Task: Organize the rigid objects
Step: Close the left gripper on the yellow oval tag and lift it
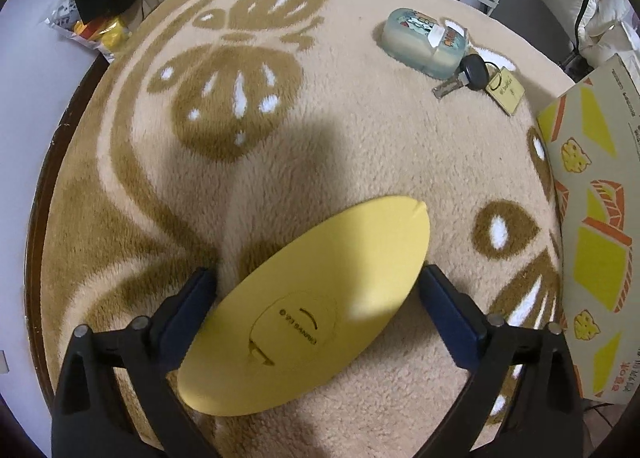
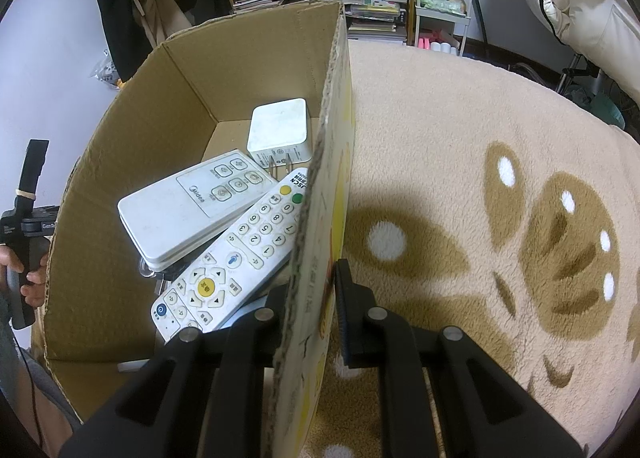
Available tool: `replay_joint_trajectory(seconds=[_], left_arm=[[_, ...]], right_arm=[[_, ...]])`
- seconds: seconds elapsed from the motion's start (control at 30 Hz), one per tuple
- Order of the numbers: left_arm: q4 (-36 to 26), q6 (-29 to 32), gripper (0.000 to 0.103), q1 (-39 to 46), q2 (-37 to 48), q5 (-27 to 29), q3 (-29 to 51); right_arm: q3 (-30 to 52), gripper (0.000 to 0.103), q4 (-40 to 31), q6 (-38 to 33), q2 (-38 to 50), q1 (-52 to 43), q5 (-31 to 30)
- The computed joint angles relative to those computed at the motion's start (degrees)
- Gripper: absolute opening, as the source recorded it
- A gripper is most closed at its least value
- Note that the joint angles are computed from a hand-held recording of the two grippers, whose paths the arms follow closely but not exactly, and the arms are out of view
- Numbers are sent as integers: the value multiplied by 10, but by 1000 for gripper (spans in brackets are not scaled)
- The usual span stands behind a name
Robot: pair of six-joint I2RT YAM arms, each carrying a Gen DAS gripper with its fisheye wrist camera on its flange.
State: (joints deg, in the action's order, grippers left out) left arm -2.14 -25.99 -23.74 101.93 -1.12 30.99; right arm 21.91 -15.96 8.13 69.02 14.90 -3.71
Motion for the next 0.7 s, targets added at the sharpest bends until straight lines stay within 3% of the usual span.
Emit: replay_joint_trajectory(seconds=[0.2, 0.33, 0.4, 0.7], left_arm=[[-72, -13, 84, -27, -26, -32, 20], [-120, -23, 67, -47, -48, -58, 31], [-137, -23, 57, -42, -65, -41, 29], [-221, -114, 55, -115, -78, -108, 59]], right_arm=[[0, 15, 0, 0, 0, 0, 0], [-1, 15, 1, 1, 0, 1, 0], [-1, 15, 1, 0, 0, 1, 0], [-1, 15, 1, 0, 0, 0, 0]])
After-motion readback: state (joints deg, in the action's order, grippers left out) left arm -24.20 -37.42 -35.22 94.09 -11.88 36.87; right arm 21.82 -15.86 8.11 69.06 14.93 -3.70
